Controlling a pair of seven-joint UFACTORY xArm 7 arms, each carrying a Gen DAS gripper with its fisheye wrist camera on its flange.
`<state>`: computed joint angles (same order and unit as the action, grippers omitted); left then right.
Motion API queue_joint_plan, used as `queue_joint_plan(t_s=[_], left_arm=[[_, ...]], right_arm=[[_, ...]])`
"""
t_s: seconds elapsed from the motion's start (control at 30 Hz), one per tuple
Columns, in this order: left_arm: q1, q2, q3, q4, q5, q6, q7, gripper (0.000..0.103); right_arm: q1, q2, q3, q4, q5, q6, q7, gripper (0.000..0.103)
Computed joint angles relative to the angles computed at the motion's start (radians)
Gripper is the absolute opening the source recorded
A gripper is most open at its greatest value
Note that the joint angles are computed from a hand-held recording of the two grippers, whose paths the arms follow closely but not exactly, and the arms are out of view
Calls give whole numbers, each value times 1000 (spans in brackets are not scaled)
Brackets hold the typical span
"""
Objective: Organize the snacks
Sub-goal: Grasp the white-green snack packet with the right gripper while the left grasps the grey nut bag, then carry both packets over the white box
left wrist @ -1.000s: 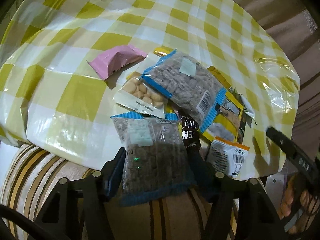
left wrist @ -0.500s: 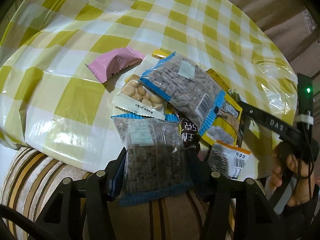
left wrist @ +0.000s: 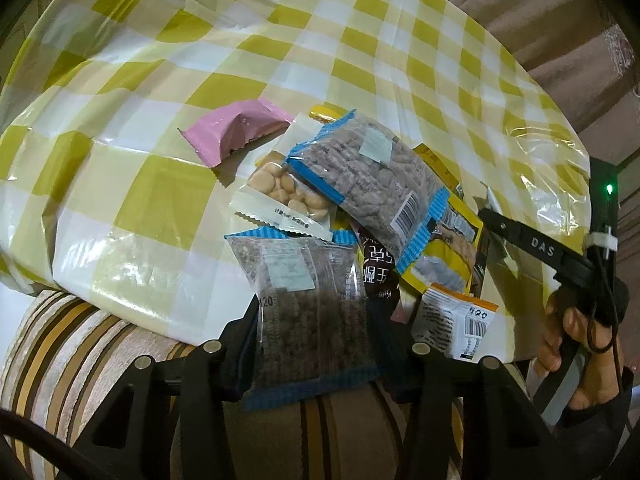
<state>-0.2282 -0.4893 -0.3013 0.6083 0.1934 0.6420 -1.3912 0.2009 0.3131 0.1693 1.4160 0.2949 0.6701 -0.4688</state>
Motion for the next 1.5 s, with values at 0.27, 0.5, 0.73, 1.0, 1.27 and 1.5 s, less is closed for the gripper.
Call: queue_joint_plan(t_s=[0.27, 0.5, 0.73, 1.0, 1.27, 1.5], left_arm=[[5, -50, -28, -4, 18, 47, -47, 48], [2, -88, -47, 10, 34, 106, -76, 47], [-20, -116, -59, 12, 19, 121, -90, 47], [-22, -113, -104, 67, 64, 161, -108, 47], [-37, -16, -119, 154, 109, 131, -89, 47], [-69, 123, -115, 268, 163, 98, -50, 47]], right_arm=[[-28, -116, -13, -127, 44, -34, -26, 47], [-48, -228, -41, -226, 128, -18, -82, 47], [-43, -326, -76, -314, 187, 0, -143, 47], [-42, -424, -123, -393, 223, 6, -182, 47], [-73, -487, -179, -445, 235, 25, -189, 47], [-124, -502, -222, -457, 227, 33, -186, 47]])
